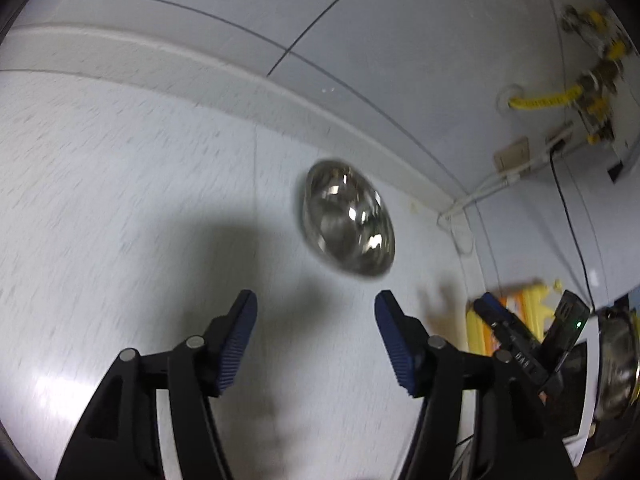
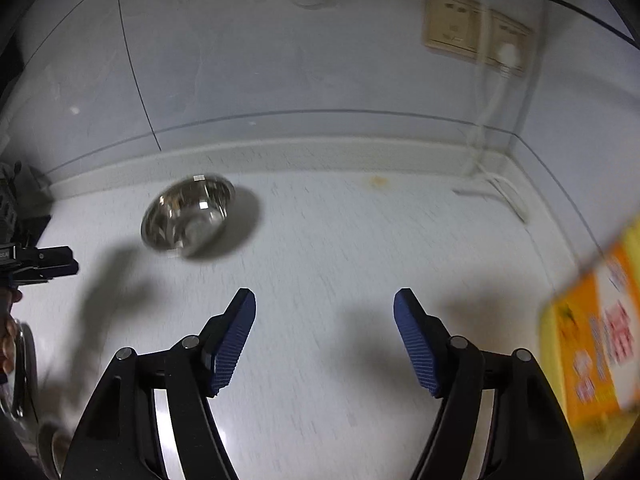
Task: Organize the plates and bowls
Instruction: 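Move the right tool to the rim of the small steel bowl, then close the right tool on the small bowl rim and lift it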
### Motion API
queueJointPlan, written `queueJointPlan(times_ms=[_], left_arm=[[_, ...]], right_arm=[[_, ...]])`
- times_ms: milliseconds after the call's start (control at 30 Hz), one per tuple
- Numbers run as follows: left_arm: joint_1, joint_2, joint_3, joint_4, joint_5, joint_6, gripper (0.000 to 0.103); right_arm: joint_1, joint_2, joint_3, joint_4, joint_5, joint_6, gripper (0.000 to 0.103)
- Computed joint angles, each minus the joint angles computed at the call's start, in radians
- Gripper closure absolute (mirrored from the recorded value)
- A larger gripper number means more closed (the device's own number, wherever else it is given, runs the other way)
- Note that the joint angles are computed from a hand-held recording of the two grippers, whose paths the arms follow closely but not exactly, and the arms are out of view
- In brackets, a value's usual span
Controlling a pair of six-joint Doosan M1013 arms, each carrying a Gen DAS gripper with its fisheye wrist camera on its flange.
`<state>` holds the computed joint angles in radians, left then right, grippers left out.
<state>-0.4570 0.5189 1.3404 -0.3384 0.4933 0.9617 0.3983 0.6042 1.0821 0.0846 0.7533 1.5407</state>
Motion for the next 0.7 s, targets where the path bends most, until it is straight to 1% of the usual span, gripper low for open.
queueJointPlan(times_ms=[133, 233, 300, 367, 400, 433, 500, 533, 633, 667, 700], left_arm=[[0.014, 0.055, -0.066, -0.005, 0.020, 0.012, 0.043], [0.020, 0.095, -0.114, 0.029, 0.046, -0.013, 0.043], [0.024, 0.116, -0.138, 0.026, 0.061, -0.016, 0.043], [0.028, 0.138, -0.163, 0.014, 0.078, -0.007, 0.043], [0.030, 0.146, -0.172, -0.003, 0.088, 0.003, 0.043], [0.034, 0.157, -0.183, -0.029, 0.099, 0.013, 0.044], [0.038, 0.169, -0.193, -0.078, 0.090, 0.047, 0.046], [0.039, 0.173, -0.199, -0.083, 0.093, 0.057, 0.046], [0.041, 0.184, -0.215, -0.099, 0.099, 0.077, 0.046], [0.041, 0.185, -0.215, -0.114, 0.097, 0.088, 0.047], [0.044, 0.190, -0.218, -0.141, 0.099, 0.104, 0.053]], right_arm=[[0.008, 0.073, -0.096, 0.084, 0.003, -0.082, 0.036], [0.012, 0.113, -0.144, 0.174, 0.006, -0.136, 0.036], [0.014, 0.146, -0.190, 0.226, 0.037, -0.149, 0.036], [0.018, 0.172, -0.227, 0.250, 0.066, -0.152, 0.037], [0.021, 0.186, -0.247, 0.253, 0.082, -0.150, 0.040], [0.022, 0.205, -0.276, 0.266, 0.116, -0.152, 0.047], [0.025, 0.241, -0.333, 0.278, 0.186, -0.141, 0.055], [0.026, 0.261, -0.364, 0.272, 0.221, -0.127, 0.059], [0.024, 0.295, -0.411, 0.309, 0.275, -0.129, 0.067], [0.023, 0.303, -0.423, 0.320, 0.291, -0.133, 0.070], [0.024, 0.308, -0.429, 0.325, 0.303, -0.139, 0.076]])
